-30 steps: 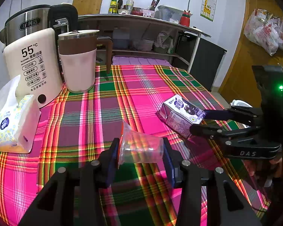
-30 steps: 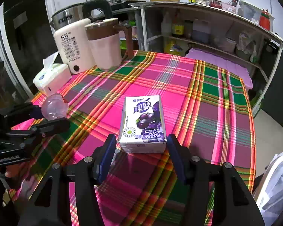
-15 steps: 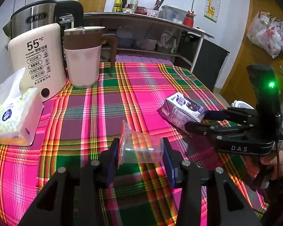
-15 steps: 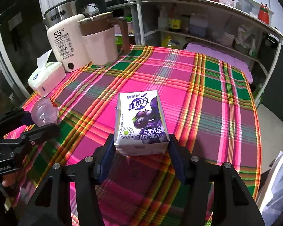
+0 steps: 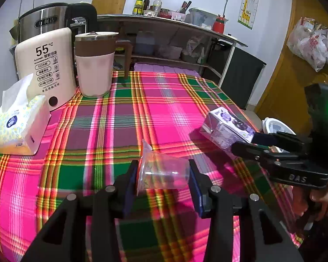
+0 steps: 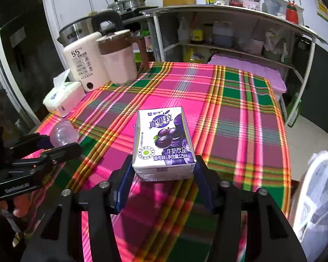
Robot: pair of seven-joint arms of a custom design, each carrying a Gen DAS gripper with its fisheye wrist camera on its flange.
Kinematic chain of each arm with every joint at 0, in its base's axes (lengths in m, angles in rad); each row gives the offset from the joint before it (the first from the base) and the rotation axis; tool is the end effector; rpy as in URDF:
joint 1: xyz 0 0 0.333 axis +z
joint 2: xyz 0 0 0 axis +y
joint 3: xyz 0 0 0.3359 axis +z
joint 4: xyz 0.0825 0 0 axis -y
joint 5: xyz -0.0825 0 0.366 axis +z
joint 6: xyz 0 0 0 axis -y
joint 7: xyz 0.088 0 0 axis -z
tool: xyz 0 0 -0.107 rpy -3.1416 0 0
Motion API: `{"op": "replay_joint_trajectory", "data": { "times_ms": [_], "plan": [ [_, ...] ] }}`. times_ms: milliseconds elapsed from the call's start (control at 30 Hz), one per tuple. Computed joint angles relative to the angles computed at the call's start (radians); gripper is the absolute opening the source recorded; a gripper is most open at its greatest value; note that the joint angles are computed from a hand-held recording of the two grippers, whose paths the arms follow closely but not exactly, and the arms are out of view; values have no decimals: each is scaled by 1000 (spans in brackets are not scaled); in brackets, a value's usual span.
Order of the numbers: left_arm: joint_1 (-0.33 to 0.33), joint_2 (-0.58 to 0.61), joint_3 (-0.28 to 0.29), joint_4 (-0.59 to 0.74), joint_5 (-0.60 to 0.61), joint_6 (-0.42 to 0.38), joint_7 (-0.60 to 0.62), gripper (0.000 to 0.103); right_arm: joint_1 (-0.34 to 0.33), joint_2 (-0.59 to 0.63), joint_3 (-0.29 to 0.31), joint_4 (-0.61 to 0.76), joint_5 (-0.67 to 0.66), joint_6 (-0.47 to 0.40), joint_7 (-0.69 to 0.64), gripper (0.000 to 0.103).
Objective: Collect trash
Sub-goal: 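Grasp the purple grape milk carton with the right tool, then carry the plastic cup with the left tool while the right tool carries the carton over the bin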
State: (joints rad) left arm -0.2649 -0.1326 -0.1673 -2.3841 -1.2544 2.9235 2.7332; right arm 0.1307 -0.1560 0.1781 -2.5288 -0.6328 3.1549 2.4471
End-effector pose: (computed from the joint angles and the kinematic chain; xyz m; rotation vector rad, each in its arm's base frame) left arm 0.4620 -0.1494 0.4485 -1.4205 2.2525 -1.1200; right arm 0.4300 0.1948 0.4434 -1.7801 1.6470 -0.5056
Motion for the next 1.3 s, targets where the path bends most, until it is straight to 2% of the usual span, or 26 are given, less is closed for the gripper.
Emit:
{"op": "replay_joint_trajectory", "data": {
  "times_ms": [300, 567, 1067, 1300],
  "plan": [
    [-66, -77, -25, -62, -30, 48, -54, 45, -18, -185, 22, -152, 69, 25, -9, 54],
    [-150, -119, -48, -112, 23, 144, -183, 45, -4, -354, 18, -282, 170, 8, -53, 55],
    [-334, -162, 6, -175, 175, 239, -382, 45, 39, -588, -5, -423, 259, -68, -91, 55],
    [-389, -167, 35, -192, 271, 255, -473, 45, 43, -663, -19, -464, 275, -100, -97, 55]
  ]
}}
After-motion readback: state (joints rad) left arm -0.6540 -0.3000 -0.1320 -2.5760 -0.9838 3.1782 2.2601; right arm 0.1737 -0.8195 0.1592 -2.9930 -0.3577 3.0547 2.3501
